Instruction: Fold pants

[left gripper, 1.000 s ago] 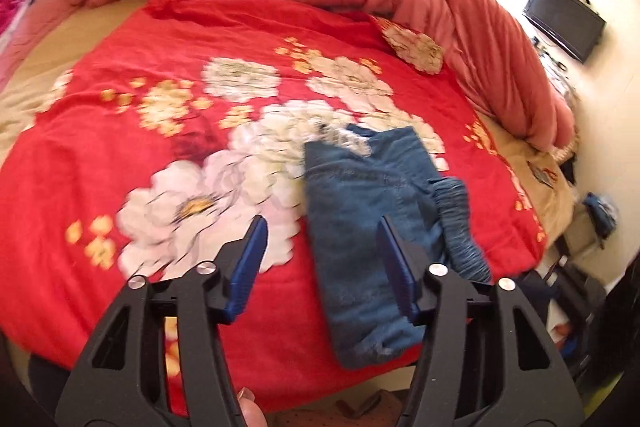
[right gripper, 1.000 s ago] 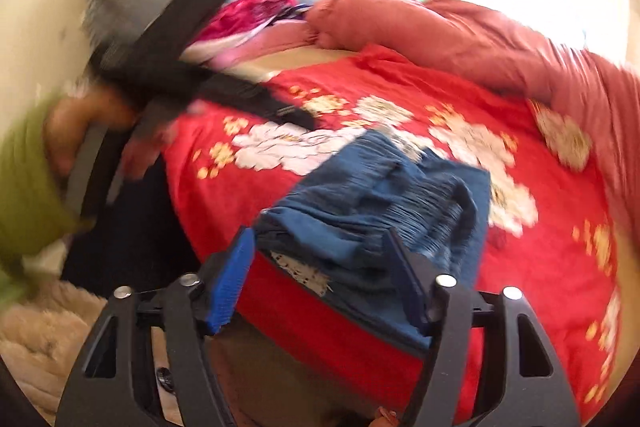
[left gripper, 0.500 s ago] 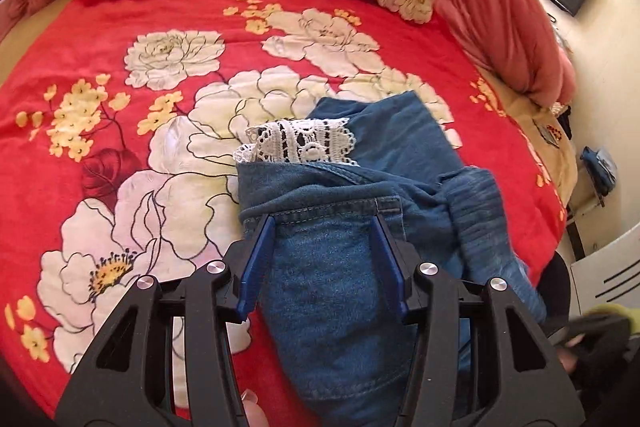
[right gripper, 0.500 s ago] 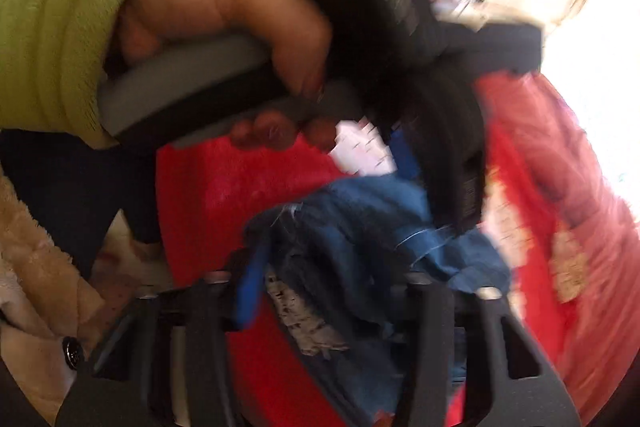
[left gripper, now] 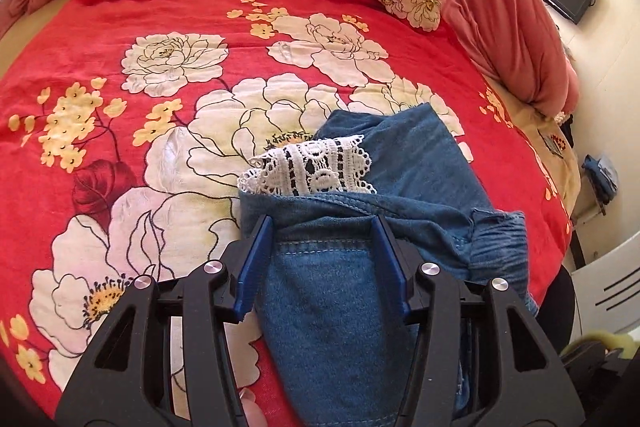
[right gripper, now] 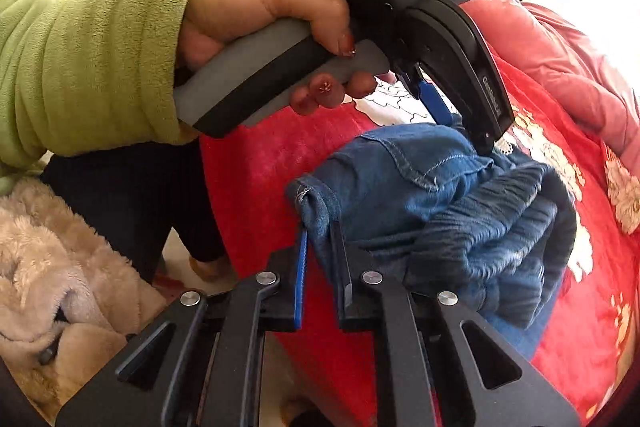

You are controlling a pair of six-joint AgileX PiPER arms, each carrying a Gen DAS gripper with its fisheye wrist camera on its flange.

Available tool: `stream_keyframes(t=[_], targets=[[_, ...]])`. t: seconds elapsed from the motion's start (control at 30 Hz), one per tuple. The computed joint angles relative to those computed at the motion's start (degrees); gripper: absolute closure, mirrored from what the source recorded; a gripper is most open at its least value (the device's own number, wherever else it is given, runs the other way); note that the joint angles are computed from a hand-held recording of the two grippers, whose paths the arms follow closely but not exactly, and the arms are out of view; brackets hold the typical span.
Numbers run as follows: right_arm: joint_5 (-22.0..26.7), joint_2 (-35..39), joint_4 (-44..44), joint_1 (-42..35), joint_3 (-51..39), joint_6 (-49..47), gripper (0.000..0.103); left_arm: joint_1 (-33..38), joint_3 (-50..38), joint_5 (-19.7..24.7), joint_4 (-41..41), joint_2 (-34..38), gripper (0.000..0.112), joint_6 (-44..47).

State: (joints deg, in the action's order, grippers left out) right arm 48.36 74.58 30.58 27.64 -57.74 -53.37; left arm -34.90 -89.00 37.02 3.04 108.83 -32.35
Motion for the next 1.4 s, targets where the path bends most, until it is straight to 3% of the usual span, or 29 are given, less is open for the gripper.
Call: stream_keyframes(t=[0.23,0.37,0.5,0.6,0.87,1.0,1.1,1.27,1.4], targets=[[1.75,-0.07,5.67,-4.63,0.83,2.12,0.090,-1.21,0.06,-1.14,5.81,0.31,0.069,-6.88],[5.24,-2.15,8.94,-8.33,0.23,3.43,0.087,-1.16,4.81,-4.91,7.57,-3.76,0.069,-10.60],[10.67,-5.00,14.67,-15.52,-0.08,1.73,0.081,-1.88,9.17,-5.86,12.79,-8.76,0.069,-17.54],[11.86,-7.13,16.29,-19.88,-0.30,2.10,0.079,-3.65,11.81,-5.07,17.60,-11.75,0.069,-22.19],[5.48,-2.92,9.82,-20.31,-5.32,13.01,0.074,-11.40,15.48,-1.10,22.10,-13.29,0.069,-26.82],[2.86,1.25,0.62,-16.94,-4.67,20.96,0.074,-15.38,15.65,2.58,28.41,-11.43,0.067,-31.06],[1.66,0.57,1.28,-17.63,-1.15,21.28,0.074,-15.56,15.96,2.68,29.60,-10.80,0.062,-32.69],[3.22,-2.89,3.47,-20.25,-1.21,20.96,0.062,-17.01,15.34,4.18,31.53,-12.35,0.062,-34.67],[4.59,-5.59,3.49,-23.14,-2.27,22.22,0.061,-19.00,13.98,6.74,33.41,-13.72,0.056,-35.81]])
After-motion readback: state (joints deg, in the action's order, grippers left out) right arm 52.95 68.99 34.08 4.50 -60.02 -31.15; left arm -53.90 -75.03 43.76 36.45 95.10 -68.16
